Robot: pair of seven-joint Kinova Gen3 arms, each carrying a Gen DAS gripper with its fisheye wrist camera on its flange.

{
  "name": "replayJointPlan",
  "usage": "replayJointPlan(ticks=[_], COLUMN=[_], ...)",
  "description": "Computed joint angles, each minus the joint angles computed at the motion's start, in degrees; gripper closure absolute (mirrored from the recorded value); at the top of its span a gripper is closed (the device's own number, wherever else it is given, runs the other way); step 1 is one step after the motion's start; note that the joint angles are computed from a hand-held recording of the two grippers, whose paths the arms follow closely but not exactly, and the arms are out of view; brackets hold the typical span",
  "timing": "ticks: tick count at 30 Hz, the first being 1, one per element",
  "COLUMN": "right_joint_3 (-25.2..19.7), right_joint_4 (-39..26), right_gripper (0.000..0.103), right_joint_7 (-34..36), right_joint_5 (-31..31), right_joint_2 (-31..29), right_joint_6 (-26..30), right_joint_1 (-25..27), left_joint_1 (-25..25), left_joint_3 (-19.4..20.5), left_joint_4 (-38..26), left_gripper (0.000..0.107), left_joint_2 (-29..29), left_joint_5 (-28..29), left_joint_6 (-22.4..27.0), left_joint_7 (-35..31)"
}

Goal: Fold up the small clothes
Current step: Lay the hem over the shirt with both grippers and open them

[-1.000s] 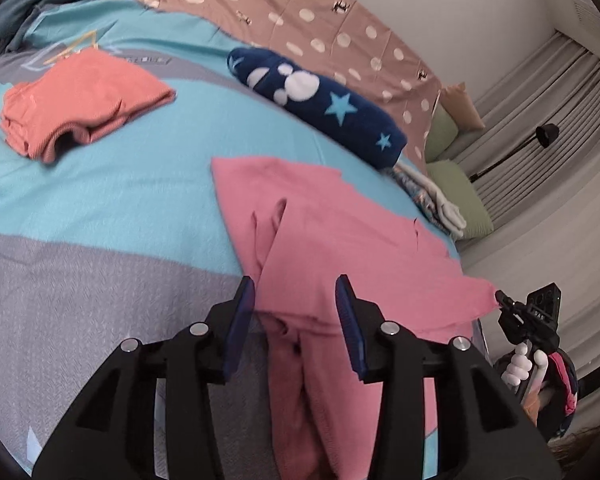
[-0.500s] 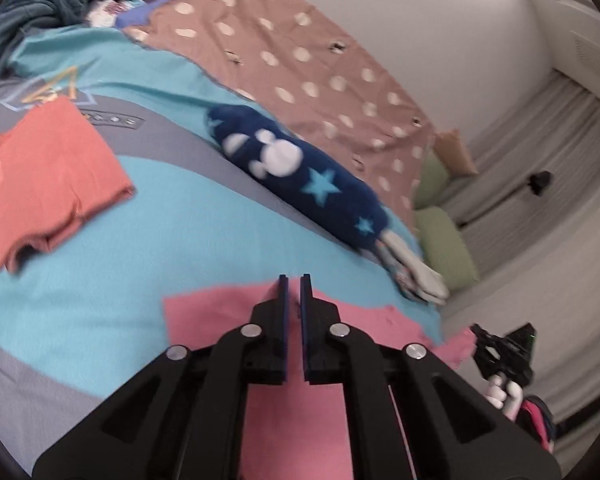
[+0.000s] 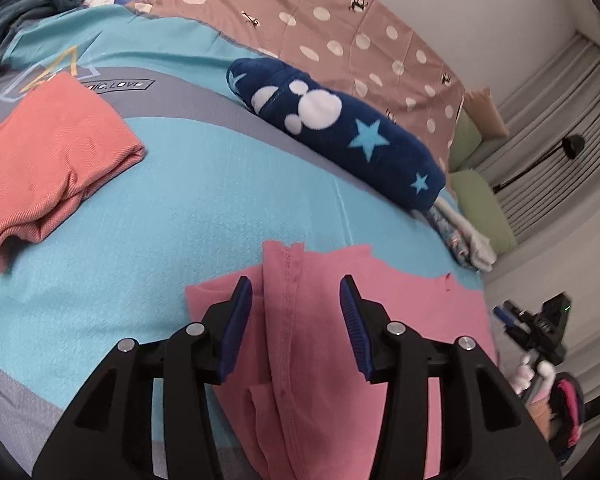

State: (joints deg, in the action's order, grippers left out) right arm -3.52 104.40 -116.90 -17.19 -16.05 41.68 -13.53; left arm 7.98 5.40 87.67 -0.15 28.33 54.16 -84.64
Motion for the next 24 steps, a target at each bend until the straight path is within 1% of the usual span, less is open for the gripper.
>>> replayJointPlan(ticks=[2, 5, 7, 8, 9, 10, 12, 13, 14, 15, 16, 17, 18, 19, 20, 22, 23, 24], right_joint_3=[-1.0, -3.4, -3.9, -5.0, -5.8, -6.2, -7.3, -7.7, -8.4, -8.1, -8.5, -9.0, -10.0, -10.6, -10.2, -8.3, -8.1, -7.6], right_joint_4=[-2.3, -6.7, -8.1, -9.0, -9.2, -9.2, -7.2, -6.5, -5.7, -5.3, -5.3, -5.5, -6.1, -6.7, -7.2, -8.0, -8.0, -7.4], right_gripper=[0.055, 0.054, 0.054, 0.06, 0.073, 0.097, 0.098, 0.098, 0.098, 0.098, 0.098, 0.099, 0.1, 0.1, 0.1, 0.1, 0.099, 0.098], right_joint_7=[0.3, -0.8, -1.1, -2.1, -3.5, -4.4, -8.3, -9.5, -10.9, -11.3, -11.9, -12.4, -13.5, -14.0, -14.4, -13.8, -14.5, -14.6], right_joint_5=[2.0, 6.7, 8.8, 10.8, 13.0, 14.4, 17.7, 18.8, 19.7, 19.9, 20.5, 21.3, 23.1, 24.1, 24.2, 22.2, 22.1, 21.0], right_joint_2=[2.0, 6.4, 8.3, 9.4, 9.7, 9.6, 7.2, 6.0, 4.2, 3.1, 2.2, 1.7, 1.6, 2.0, 2.8, 5.1, 5.7, 5.8], right_joint_6=[1.3, 4.4, 5.5, 6.2, 6.3, 6.1, 2.8, 1.8, 0.5, -0.2, -0.5, -0.6, -0.2, 0.0, 0.2, 1.7, 2.5, 3.1], right_joint_1=[0.0, 0.2, -0.7, -0.7, -1.0, -1.4, -1.7, -1.7, -1.2, -1.3, -1.0, -0.6, 0.3, 1.2, 1.2, 0.7, 0.7, 0.6], left_joint_1=[1.3, 2.7, 4.8, 6.5, 8.6, 9.6, 8.7, 8.6, 9.5, 11.5, 12.9, 14.5, 17.1, 19.7, 22.4, 27.7, 29.3, 29.9], left_joint_3=[1.2, 3.0, 3.1, 2.3, 0.6, -0.4, -0.8, -2.0, -4.0, -6.5, -8.0, -9.2, -11.3, -13.4, -15.3, -20.1, -21.7, -22.4], left_joint_4=[-2.0, -4.1, -5.1, -5.4, -6.0, -6.2, -4.6, -3.7, -3.1, -2.9, -3.5, -4.2, -5.1, -6.4, -7.5, -9.6, -9.8, -10.0], left_gripper=[0.061, 0.061, 0.061, 0.064, 0.091, 0.106, 0.105, 0.105, 0.105, 0.105, 0.105, 0.105, 0.105, 0.105, 0.105, 0.104, 0.104, 0.102], left_joint_2=[1.6, 3.1, 3.8, 4.0, 4.2, 4.0, 1.9, 0.5, -0.7, -1.5, -1.7, -1.5, -0.8, 0.5, 1.8, 5.2, 6.1, 6.7], left_joint_5=[-4.3, -9.9, -14.3, -16.3, -17.4, -17.6, -15.2, -12.8, -10.5, -9.1, -8.6, -9.1, -10.4, -11.8, -14.2, -18.8, -20.5, -21.3], left_joint_6=[0.5, 1.3, 1.8, 1.9, 2.4, 2.6, 0.2, -1.2, -2.2, -2.9, -3.1, -3.3, -3.3, -2.9, -2.3, -0.2, 0.7, 2.0], left_joint_7=[2.0, 3.7, 4.7, 4.8, 4.1, 3.8, 3.1, 1.7, 0.3, -0.7, -2.0, -2.6, -2.2, -0.8, 1.3, 4.0, 5.8, 7.0])
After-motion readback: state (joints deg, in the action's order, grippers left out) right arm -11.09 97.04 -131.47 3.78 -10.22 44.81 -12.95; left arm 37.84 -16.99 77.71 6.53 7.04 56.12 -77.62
